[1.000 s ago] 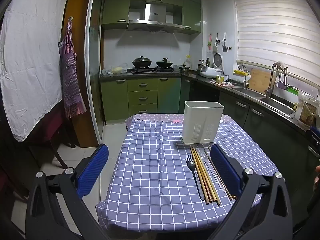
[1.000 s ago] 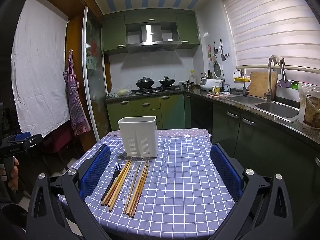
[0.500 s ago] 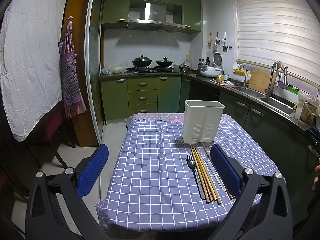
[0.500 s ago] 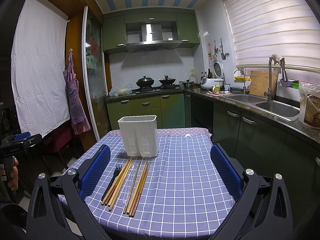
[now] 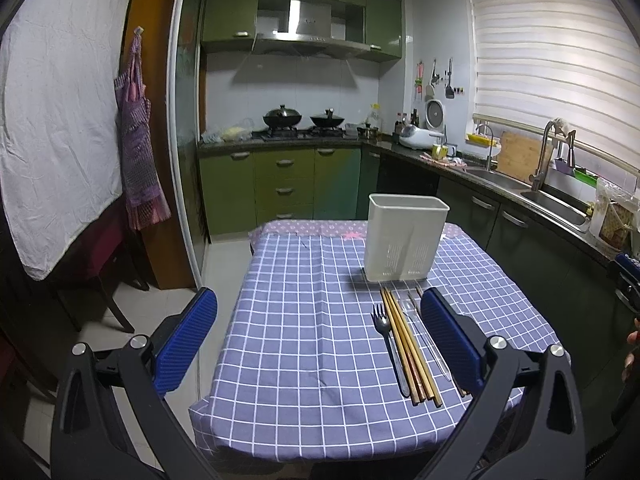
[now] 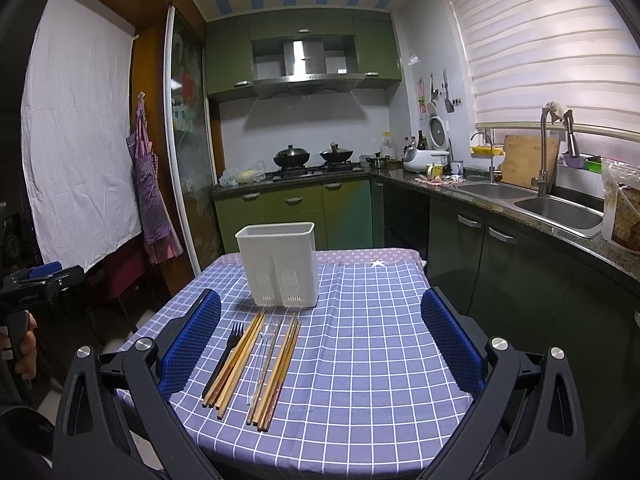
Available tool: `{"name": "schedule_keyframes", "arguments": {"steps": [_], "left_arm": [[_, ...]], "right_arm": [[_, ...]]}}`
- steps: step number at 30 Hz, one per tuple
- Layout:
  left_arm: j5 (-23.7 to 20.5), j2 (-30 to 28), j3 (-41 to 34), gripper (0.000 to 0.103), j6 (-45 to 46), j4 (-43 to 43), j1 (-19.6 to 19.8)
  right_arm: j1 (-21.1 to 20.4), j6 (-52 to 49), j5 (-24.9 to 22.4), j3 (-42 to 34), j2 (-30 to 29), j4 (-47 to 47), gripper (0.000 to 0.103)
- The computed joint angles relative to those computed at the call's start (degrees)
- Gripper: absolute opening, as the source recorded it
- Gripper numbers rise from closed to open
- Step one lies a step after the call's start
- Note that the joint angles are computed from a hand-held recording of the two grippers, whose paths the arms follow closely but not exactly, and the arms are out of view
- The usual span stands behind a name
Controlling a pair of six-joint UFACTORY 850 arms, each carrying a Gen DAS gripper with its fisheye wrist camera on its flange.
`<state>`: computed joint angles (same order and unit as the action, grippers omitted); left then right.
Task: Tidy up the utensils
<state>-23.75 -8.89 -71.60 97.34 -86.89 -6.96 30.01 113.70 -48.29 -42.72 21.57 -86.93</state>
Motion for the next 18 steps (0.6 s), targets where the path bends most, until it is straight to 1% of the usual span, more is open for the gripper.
{"name": "schedule_keyframes", "arguments": {"steps": [1, 2, 4, 5, 7, 9, 11, 12, 13, 14, 15, 16, 17, 18], "left_arm": [[-0.3, -0.6, -0.8, 0.097, -2.1, 2.1, -0.1], [-0.6, -1.6, -1.8, 0.097, -5.0, 5.0, -0.2], [-0.1, -3.1, -3.9, 0.097, -10.6, 10.7, -0.9], [0.2, -4.5, -5.8, 0.097, -16.0, 16.1, -1.5], [-0.2, -7.2, -9.8, 0.097, -28.0, 28.1, -2.6], [-1.9, -11.4, -14.9, 0.097, -39.9, 40.0, -4.2], [-6.3, -15.9, -20.8, 0.097, -51.7, 52.0, -5.7], [-9.0, -17.9, -23.6, 0.097, -56.0, 56.2, -6.3], [-13.4, -21.0, -27.6, 0.097, -59.7, 59.7, -7.0], [-16.7, -23.3, -30.6, 0.096, -62.4, 62.4, -7.7], [-19.1, -25.2, -33.0, 0.092, -64.4, 64.2, -8.1], [-22.4, -27.6, -36.1, 0.089, -67.0, 66.4, -8.8], [-25.9, -30.1, -39.3, 0.082, -68.9, 67.9, -9.4], [-28.1, -31.8, -41.5, 0.079, -70.2, 68.8, -9.9]], "right_arm": [[-1.3, 0.0, 1.4, -0.5, -1.3, -0.4, 0.099], [-2.4, -1.7, 2.5, -1.0, -1.3, 0.5, 0.099], [-4.5, -6.7, 4.2, -2.9, -3.4, 3.7, 0.099], [-5.3, -8.3, 5.0, -3.5, -4.2, 4.5, 0.099], [-8.3, -13.5, 7.6, -5.6, -6.9, 7.8, 0.099], [-12.8, -21.3, 13.4, -8.2, -10.0, 15.5, 0.099], [-16.7, -31.3, 17.7, -10.6, -12.7, 25.6, 0.099], [-18.6, -37.3, 19.1, -12.2, -15.0, 31.6, 0.099], [-20.0, -43.3, 19.8, -13.5, -16.5, 37.3, 0.099], [-21.6, -49.0, 21.5, -14.3, -17.8, 42.5, 0.099], [-23.0, -54.1, 22.8, -14.8, -18.7, 47.7, 0.098], [-24.1, -58.3, 23.1, -15.5, -19.8, 52.1, 0.093], [-25.2, -63.3, 22.7, -16.7, -21.3, 57.3, 0.089], [-26.1, -67.1, 22.7, -17.7, -22.4, 60.6, 0.084]]}}
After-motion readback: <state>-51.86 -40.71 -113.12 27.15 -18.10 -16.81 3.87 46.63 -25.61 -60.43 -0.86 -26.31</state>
